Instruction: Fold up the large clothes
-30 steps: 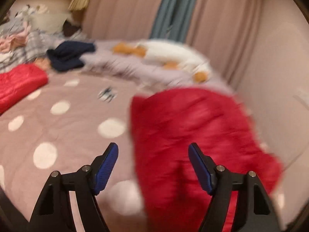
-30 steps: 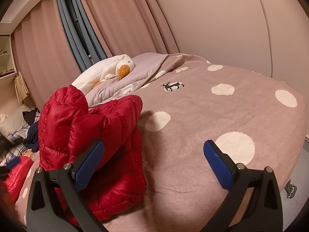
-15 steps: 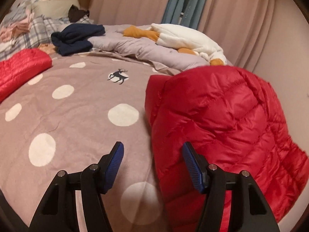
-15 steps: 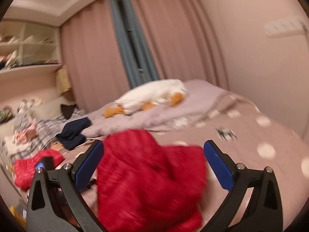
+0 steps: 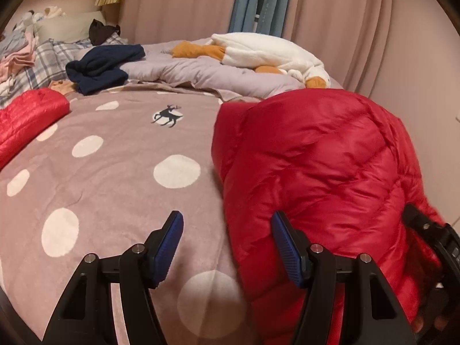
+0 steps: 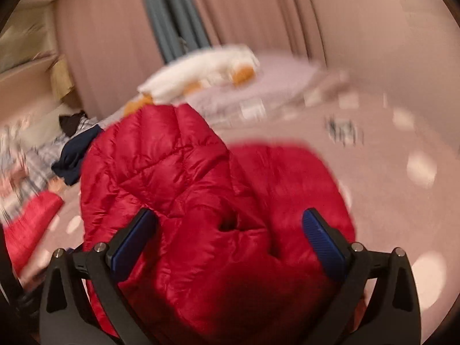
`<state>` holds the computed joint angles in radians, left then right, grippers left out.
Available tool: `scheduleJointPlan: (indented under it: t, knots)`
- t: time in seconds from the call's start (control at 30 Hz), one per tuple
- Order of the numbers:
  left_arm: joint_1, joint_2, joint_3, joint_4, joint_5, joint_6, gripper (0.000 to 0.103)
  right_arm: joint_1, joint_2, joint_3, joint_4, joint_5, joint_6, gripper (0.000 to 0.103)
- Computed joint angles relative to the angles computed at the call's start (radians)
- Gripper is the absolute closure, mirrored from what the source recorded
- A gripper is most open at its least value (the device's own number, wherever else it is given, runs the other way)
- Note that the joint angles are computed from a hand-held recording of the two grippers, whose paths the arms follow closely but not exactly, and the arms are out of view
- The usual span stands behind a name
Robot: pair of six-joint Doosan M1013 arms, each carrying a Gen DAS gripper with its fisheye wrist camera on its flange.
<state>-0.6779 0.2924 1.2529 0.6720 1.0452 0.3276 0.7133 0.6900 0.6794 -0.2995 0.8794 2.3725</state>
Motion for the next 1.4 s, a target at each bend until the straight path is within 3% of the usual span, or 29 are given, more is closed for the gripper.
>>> scheduleJointPlan:
  t: [0.1,0.27,0.43,0.63,0.8,1.0,1.17,1.23,1.3,1.4]
  knots:
    - [0.002,0.004,-0.004,-0.015,0.002,0.005,0.040,-0.024,0.000,0.016,0.098,-0.007,0.022,0.001]
    - [0.001,0.010,-0.009,-0.019,-0.001,0.012,0.040,-0.012,-0.010,0.029,0.036,0.028,0.050,0.001]
    - [-0.008,0.025,-0.023,-0.002,0.025,0.038,0.040,-0.008,-0.014,0.032,0.037,0.088,-0.027,0.001]
    - [-0.013,0.036,-0.025,-0.005,0.002,0.062,0.039,-0.040,-0.049,0.119,0.156,0.066,-0.071,0.001]
    - [-0.016,0.067,-0.048,-0.005,0.013,0.071,0.039,-0.072,-0.050,0.158,0.327,0.041,-0.192,0.000]
    - [-0.033,0.079,-0.040,0.083,0.031,-0.048,0.039,-0.054,-0.035,0.149,0.228,0.029,-0.169,0.000]
    - [-0.025,0.068,-0.061,0.050,0.049,0.042,0.038,-0.077,-0.025,0.101,0.322,0.088,-0.207,0.000]
    - [-0.023,0.057,-0.073,0.056,0.054,0.038,0.038,-0.072,-0.028,0.070,0.253,0.098,-0.168,0.002]
    - [-0.037,0.046,-0.074,0.166,0.031,0.007,0.031,-0.048,-0.052,0.078,0.118,0.014,-0.204,0.014]
    - [-0.044,0.074,-0.131,0.271,0.060,0.042,0.028,-0.020,-0.057,0.042,-0.058,-0.074,-0.225,0.014]
